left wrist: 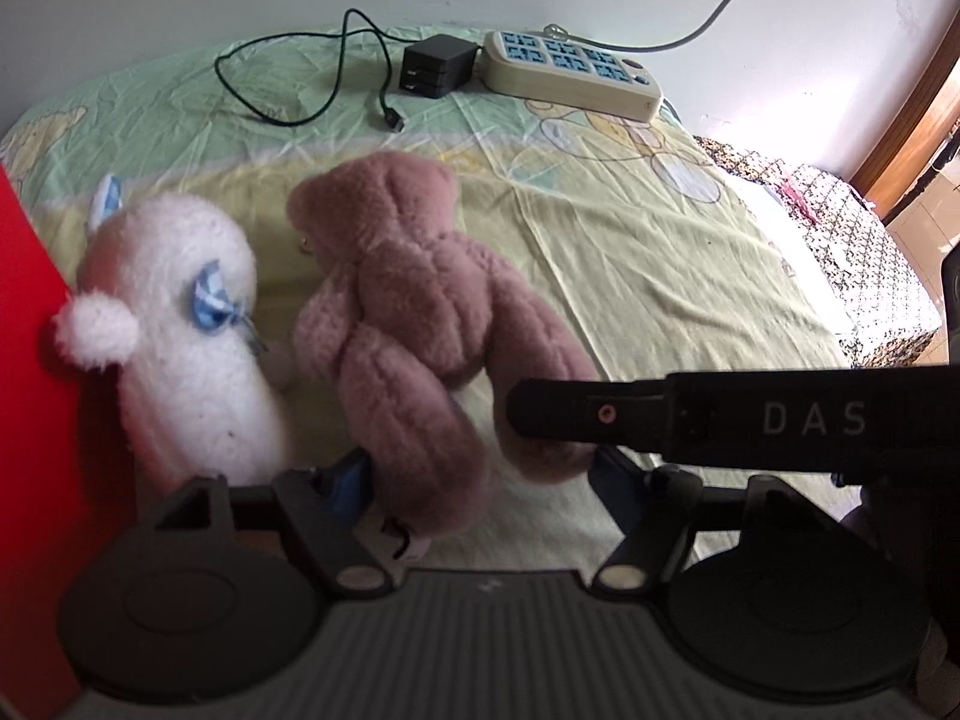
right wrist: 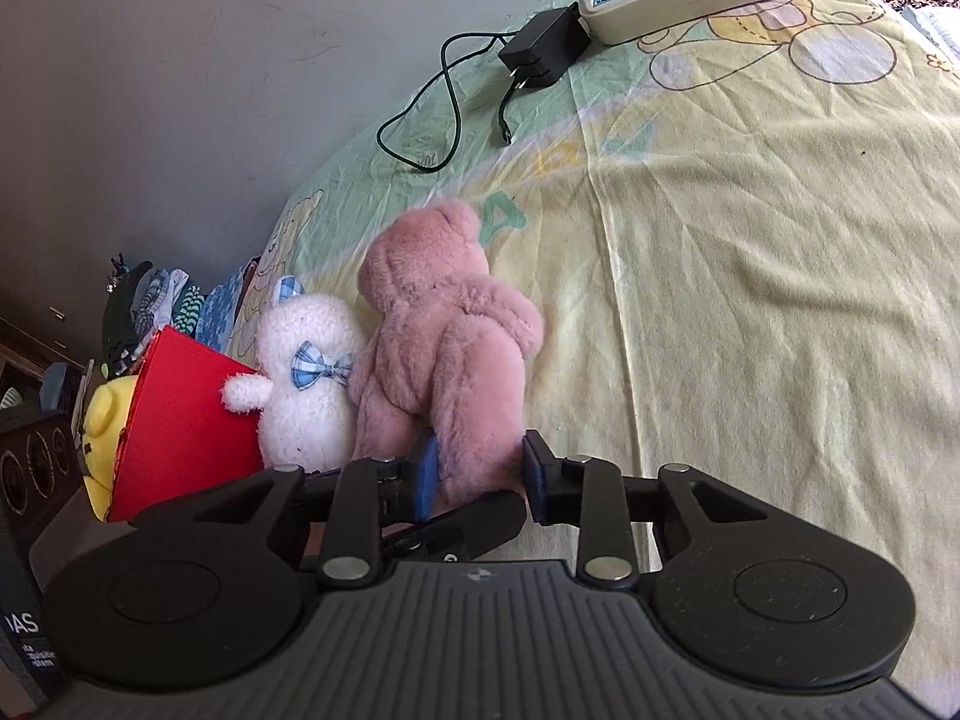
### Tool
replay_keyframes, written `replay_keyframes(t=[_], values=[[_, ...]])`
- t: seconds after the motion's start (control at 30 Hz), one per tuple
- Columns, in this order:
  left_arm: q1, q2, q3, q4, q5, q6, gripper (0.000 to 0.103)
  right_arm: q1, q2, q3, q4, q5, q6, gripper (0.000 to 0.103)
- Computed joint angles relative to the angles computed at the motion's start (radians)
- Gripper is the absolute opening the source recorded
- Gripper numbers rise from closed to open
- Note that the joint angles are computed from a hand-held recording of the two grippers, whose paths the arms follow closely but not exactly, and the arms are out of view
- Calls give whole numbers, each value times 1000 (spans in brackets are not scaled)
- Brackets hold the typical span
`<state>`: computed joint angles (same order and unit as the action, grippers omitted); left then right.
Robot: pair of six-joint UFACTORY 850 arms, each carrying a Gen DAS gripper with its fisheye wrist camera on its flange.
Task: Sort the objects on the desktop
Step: 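Close the right gripper on the pink teddy bear, then lift the pink teddy bear off the sheet with the right gripper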
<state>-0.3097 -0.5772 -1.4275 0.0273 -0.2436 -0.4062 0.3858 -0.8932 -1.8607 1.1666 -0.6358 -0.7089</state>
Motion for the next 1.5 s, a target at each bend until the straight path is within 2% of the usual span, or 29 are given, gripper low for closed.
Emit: replay_keyframes(t=[0.27, 0.33, 0.53, 0.63, 0.73, 0.8, 0.9, 0.97, 1.07, 1.17, 1.37, 1.5], values=[[-31, 92, 118, -219, 31, 215, 74, -6, 138, 190, 30, 28, -88, 30], [-43, 113, 146, -261, 27, 265, 70, -6, 180, 248, 34, 46, -108, 30], [-68, 174, 236, -464, 1, 479, 68, -14, 285, 406, 46, 59, -127, 30], [-76, 197, 265, -512, -10, 528, 68, -13, 323, 462, 38, 52, -116, 30], [-81, 215, 280, -469, 2, 490, 69, -13, 343, 494, 37, 56, -106, 32], [-78, 217, 277, -433, 7, 442, 70, -18, 347, 498, 53, 65, -96, 39], [-62, 212, 263, -392, 15, 371, 70, -35, 346, 498, 146, 64, -123, 44], [-54, 202, 247, -342, 20, 307, 70, -41, 339, 489, 178, 95, -100, 49], [-43, 177, 216, -284, 15, 237, 71, -45, 308, 452, 204, 127, -64, 49], [-37, 155, 195, -316, 3, 264, 71, -42, 273, 410, 186, 151, -17, 49], [-46, 163, 199, -241, 10, 228, 71, -58, 193, 326, 187, 36, 42, 49], [-47, 184, 217, -283, 8, 272, 71, -56, 173, 298, 183, -41, 47, 47]])
